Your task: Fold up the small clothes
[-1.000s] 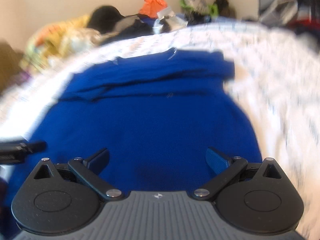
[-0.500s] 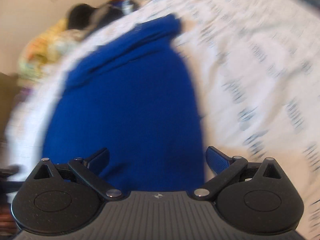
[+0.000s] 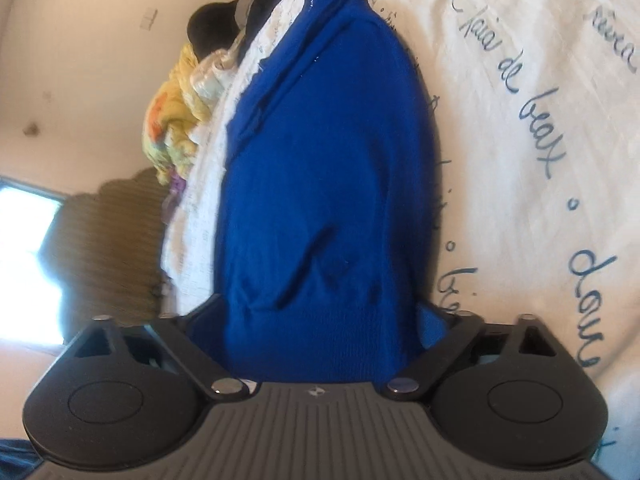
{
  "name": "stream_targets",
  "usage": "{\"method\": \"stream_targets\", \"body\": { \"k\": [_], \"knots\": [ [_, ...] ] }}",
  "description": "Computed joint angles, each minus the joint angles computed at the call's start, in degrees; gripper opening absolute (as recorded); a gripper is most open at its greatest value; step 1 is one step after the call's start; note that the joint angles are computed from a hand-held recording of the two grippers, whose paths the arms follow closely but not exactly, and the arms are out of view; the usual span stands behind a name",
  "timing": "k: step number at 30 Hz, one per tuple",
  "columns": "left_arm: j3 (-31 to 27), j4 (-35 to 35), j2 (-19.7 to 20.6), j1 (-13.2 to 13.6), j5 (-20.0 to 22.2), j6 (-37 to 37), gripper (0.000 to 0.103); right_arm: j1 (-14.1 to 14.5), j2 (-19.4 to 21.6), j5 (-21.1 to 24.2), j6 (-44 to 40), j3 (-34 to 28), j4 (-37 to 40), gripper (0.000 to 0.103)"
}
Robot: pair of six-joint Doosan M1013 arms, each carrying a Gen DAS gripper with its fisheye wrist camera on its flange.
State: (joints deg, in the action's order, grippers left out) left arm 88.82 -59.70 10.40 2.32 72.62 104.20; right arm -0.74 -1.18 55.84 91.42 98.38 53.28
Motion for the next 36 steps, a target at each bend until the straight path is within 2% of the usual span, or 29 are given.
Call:
{"method": "stream_targets", "body": {
  "k": [1, 3, 7, 8, 9, 10, 11, 12, 13, 14, 15, 17, 19, 22, 25, 28, 31, 35, 36],
  "knots": [
    [-0.1, 0.5, 0.0, 0.0, 0.4, -0.2, 0.083, 0.5, -0.1, 0.3, 1.5, -0.8, -3.3, 0.071],
    [0.2, 0.5, -0.2, 0.2, 1.1, -0.2, 0.083, 1.3, -0.1, 1.0, 2.5, -1.5, -6.3, 0.070],
    [1.2, 0.6, -0.8, 0.0, 0.7, -0.3, 0.079, 1.6, -0.3, 0.6, 1.7, -0.9, -5.5, 0.070],
    [1.2, 1.4, -1.0, -0.2, 0.0, -0.7, 0.072, 1.6, -0.4, 0.4, 1.7, -0.7, -5.6, 0.070],
    [1.1, 2.8, -1.2, -0.4, -0.6, -1.5, 0.057, 1.7, -0.5, 0.2, 2.0, -0.6, -5.7, 0.069],
    [0.8, 4.4, -1.2, -0.6, -0.8, -2.6, 0.049, 2.0, -0.3, -0.2, 2.8, -0.7, -6.4, 0.059],
    [0.2, 6.0, -1.0, -0.8, -0.5, -3.9, 0.034, 2.5, 0.0, -0.3, 4.2, -1.4, -8.4, 0.052],
    [-0.1, 7.1, -0.9, -0.9, -0.5, -4.9, 0.017, 3.0, 0.1, -0.2, 5.9, -2.0, -10.8, 0.037],
    [-0.6, 9.2, -0.8, -1.1, -0.4, -6.1, 0.008, 3.3, 0.2, -0.1, 7.5, -2.3, -12.9, 0.021],
    [-1.0, 10.5, -0.7, -1.2, -0.3, -6.4, 0.004, 3.8, 0.3, 0.1, 9.2, -2.7, -15.4, 0.013],
    [-1.2, 10.9, -0.7, -1.2, -0.4, -6.2, 0.004, 4.0, 0.3, 0.2, 10.3, -2.9, -16.9, 0.006],
    [-1.9, 13.3, -1.2, -2.0, -1.7, -4.0, 0.003, 3.3, 0.1, 0.0, 10.0, -2.1, -15.5, 0.006],
    [-2.9, 11.7, -1.2, -2.0, -1.9, -0.9, 0.003, 3.0, -0.2, -1.0, 10.3, -1.5, -14.9, 0.006],
    [-5.8, 6.9, -0.1, -1.4, -2.8, 3.8, 0.004, 1.3, -0.7, -5.1, 5.1, -0.1, -5.3, 0.006],
    [-12.0, 3.7, 3.5, -1.6, -4.7, 7.3, 0.004, -0.3, 1.4, -8.8, -1.7, -2.3, 2.7, 0.006],
    [-20.9, 3.1, 9.1, -2.9, -8.7, 8.8, 0.004, -1.4, 6.0, -12.7, -9.4, -7.0, 10.6, 0.006],
    [-31.9, 5.1, 16.0, -4.6, -12.4, 5.9, 0.004, -1.9, 12.8, -16.0, -10.8, -14.5, 14.7, 0.006],
    [-49.4, 15.3, 27.3, -7.5, -14.5, -2.3, 0.004, -2.0, 23.1, -17.3, -2.0, -27.3, 7.5, 0.006],
    [-53.4, 19.6, 29.9, -8.3, -14.3, -3.9, 0.012, -1.9, 25.7, -17.1, 1.4, -30.7, 3.4, 0.009]
  ]
}}
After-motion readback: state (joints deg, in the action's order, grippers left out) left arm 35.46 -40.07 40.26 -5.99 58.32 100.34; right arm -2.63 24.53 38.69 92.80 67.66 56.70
